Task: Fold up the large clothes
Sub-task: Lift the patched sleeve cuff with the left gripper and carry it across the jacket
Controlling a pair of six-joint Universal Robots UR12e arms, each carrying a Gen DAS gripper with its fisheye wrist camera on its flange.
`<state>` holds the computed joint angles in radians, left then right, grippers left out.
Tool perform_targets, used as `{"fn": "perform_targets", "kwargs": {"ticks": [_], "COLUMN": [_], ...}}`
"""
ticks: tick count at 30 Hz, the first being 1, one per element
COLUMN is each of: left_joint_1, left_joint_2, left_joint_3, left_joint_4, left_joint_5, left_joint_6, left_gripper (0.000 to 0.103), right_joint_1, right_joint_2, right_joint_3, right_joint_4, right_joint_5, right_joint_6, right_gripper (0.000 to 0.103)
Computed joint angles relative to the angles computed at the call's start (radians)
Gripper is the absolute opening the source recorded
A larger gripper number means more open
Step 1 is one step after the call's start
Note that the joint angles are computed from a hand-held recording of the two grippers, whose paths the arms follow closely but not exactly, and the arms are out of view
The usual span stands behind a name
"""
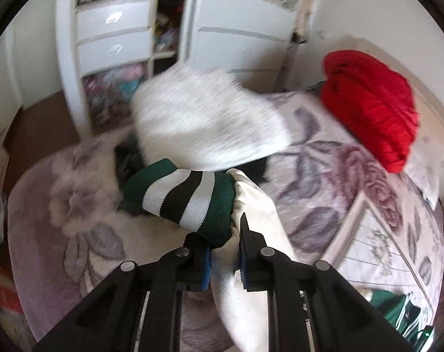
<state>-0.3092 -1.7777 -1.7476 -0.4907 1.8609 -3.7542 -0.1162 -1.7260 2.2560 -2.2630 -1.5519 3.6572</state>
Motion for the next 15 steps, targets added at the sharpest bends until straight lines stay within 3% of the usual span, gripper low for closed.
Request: {"fn": "perform_targets", "kwargs": {"ticks": [3, 6, 11, 15], "left_joint_1": [-0.047, -0.107, -0.2, -0.289], "left_joint_2": [-0.015, -0.044, -0.097, -0.148], "left_joint_3": [0.044, 0.103, 0.195, 0.271], "left_joint_4": [0.042, 0.07, 0.071, 0.038], "left_joint_5": [0.035, 0.048, 0.01, -0.071], "left_joint_6": [0.087, 0.175, 0.286, 0.354], "left_gripper": [0.011, 0.011, 0.011, 0.011], "right_joint_1": [0.028, 0.026, -0.034, -0.11], "right_joint_2": [-0.041, -0.067, -0.096, -0.169], "right_joint_3": [-0.007, 0.001, 0.032, 0.08], "right_joint_4": [0.046, 0.091, 0.085, 0.074], "right_joint_5": [-0.143, -0.214, -0.178, -0.145], "right_joint_6": [-0.04, -0.067, -0.1, -0.151], "right_gripper": [0.085, 0.088, 0.088, 0.091]}}
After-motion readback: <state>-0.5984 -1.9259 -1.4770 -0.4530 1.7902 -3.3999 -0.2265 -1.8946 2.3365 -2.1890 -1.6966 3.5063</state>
